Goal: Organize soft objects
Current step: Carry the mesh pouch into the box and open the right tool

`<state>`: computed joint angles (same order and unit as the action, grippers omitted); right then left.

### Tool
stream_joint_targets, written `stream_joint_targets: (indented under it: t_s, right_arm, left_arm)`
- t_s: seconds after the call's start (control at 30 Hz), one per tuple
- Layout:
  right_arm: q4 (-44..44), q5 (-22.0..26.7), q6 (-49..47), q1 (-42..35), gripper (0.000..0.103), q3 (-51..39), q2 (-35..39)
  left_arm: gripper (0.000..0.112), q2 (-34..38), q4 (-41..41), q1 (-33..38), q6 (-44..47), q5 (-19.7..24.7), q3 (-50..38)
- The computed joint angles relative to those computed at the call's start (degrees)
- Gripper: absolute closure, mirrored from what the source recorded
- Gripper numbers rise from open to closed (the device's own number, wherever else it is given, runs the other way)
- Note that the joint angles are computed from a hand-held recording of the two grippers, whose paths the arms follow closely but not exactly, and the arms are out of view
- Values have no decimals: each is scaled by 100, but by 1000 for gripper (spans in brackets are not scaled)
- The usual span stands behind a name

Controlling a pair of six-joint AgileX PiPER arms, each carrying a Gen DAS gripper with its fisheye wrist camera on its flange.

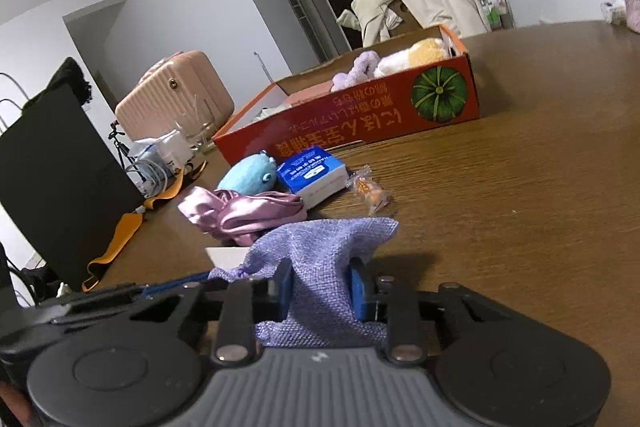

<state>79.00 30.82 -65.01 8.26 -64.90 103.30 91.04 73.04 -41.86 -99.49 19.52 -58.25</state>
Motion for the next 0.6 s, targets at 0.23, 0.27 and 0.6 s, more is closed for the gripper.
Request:
stream_joint_targets:
  t_s: [0.23, 0.27, 0.6]
  right_arm:
    - [445, 183, -560, -302, 76, 868, -944]
    - [484, 235, -591, -357, 76, 932, -1042]
    - [-1046, 565, 1251, -225, 76, -2333, 407]
  left_arm:
    - [99, -447, 338, -625, -380, 436, 214]
    - [99, -499, 370, -676, -391, 473, 220]
    - [99, 303, -2309, 925, 3156, -308, -1882]
